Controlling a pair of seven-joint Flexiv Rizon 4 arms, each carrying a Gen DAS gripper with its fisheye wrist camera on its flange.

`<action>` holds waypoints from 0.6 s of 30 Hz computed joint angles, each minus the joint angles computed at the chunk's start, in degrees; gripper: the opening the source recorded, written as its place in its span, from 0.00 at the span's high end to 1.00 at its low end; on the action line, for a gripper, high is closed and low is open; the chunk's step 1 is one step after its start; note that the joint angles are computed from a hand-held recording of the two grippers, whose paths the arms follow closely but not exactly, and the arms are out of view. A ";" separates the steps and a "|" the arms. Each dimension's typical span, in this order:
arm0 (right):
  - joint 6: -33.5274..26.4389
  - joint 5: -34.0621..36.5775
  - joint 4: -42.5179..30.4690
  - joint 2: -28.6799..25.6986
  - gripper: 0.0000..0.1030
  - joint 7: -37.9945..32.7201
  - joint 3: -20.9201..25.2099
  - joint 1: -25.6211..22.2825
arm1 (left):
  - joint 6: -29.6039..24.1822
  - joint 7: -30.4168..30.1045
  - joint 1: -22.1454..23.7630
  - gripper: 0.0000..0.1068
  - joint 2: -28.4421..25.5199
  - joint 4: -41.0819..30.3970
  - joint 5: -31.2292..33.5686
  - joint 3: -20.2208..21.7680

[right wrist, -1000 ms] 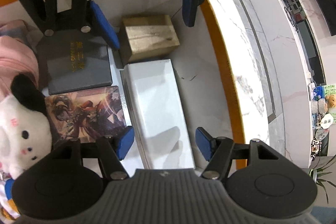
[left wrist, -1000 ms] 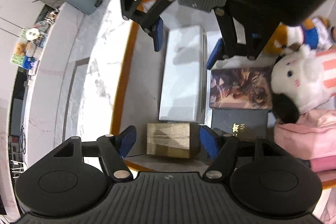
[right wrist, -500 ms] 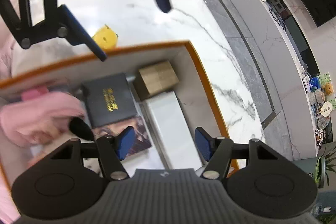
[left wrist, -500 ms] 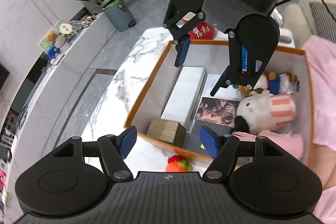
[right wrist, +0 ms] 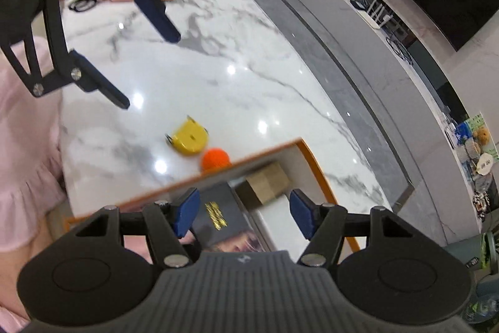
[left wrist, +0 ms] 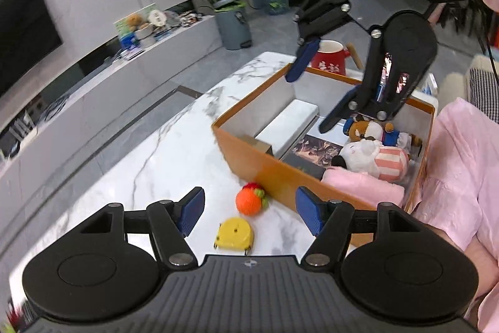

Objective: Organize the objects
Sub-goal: 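Withdraw both tools and reach toward the yellow tape measure and orange ball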

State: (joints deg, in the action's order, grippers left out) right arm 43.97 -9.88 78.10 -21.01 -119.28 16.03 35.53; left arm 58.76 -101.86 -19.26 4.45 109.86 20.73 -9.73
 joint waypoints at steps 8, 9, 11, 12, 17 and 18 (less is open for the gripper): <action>-2.68 3.82 -3.37 -2.45 0.51 -2.27 1.96 1.62 | 3.98 -7.07 2.36 0.28 3.13 6.67 -0.70 0.98; -3.09 3.89 -4.08 -3.14 0.51 -2.55 1.98 2.03 | 4.59 -6.97 2.63 0.29 2.76 7.18 -1.42 1.20; -4.81 3.73 -6.15 -4.99 0.51 -2.96 1.88 3.06 | 5.58 -6.33 2.99 0.30 2.15 8.17 -2.92 1.65; -5.91 3.38 -7.34 -6.07 0.52 -3.10 1.67 3.70 | 6.04 -5.35 3.08 0.30 1.55 8.40 -3.92 1.90; -12.89 0.13 -13.94 -11.58 0.56 -3.95 -0.19 6.97 | 8.47 1.85 3.02 0.29 -2.50 8.53 -7.98 2.81; -14.54 -0.23 -15.55 -12.69 0.56 -4.46 -0.46 7.44 | 9.13 3.51 2.95 0.27 -3.19 8.79 -9.13 3.11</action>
